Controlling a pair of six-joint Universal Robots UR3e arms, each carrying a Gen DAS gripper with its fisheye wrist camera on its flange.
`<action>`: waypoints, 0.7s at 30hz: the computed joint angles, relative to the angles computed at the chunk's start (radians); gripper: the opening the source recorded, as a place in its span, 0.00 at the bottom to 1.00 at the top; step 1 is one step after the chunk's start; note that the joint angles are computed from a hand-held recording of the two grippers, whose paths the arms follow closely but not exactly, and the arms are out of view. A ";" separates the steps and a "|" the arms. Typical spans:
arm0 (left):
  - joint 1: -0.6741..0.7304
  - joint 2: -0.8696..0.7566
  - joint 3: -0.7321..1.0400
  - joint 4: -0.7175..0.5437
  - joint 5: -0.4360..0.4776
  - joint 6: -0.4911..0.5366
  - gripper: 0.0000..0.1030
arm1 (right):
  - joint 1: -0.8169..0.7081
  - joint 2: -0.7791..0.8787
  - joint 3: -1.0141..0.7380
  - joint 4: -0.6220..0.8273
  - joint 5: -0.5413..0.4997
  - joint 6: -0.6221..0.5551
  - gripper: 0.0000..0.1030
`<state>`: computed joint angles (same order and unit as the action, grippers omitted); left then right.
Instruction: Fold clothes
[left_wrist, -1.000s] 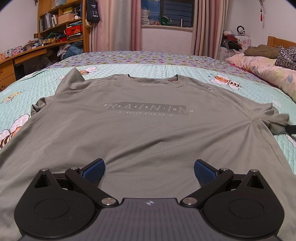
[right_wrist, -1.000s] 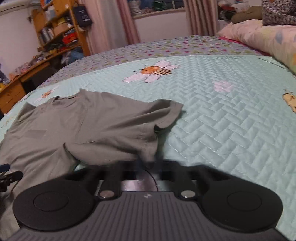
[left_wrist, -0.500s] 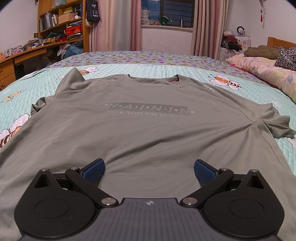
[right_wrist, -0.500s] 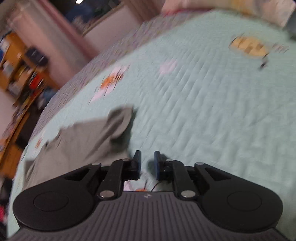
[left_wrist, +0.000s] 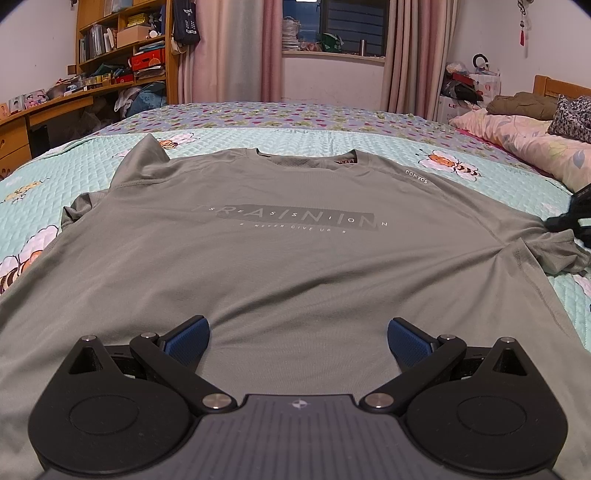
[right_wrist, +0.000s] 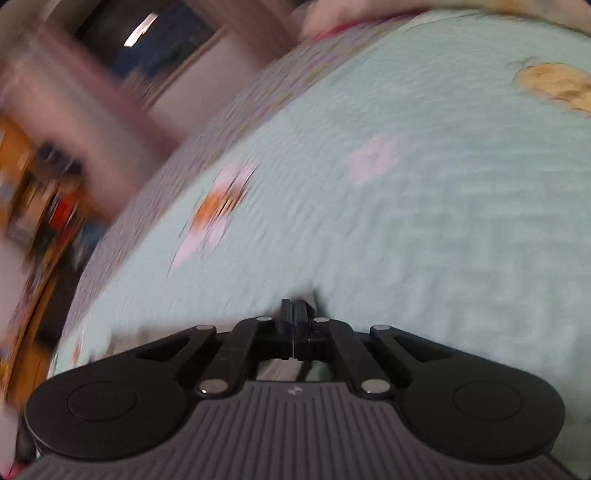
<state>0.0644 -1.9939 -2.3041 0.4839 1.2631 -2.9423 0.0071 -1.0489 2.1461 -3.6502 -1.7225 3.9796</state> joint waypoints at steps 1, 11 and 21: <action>0.002 -0.001 -0.001 0.002 -0.003 -0.001 1.00 | 0.024 -0.009 0.020 -0.039 -0.024 -0.017 0.17; -0.010 0.023 0.013 -0.050 0.016 0.004 1.00 | 0.226 -0.107 0.144 0.064 -0.244 0.121 0.01; 0.155 0.328 0.114 -0.650 -0.087 0.144 0.99 | 0.682 0.114 -0.513 0.311 -0.415 0.392 0.62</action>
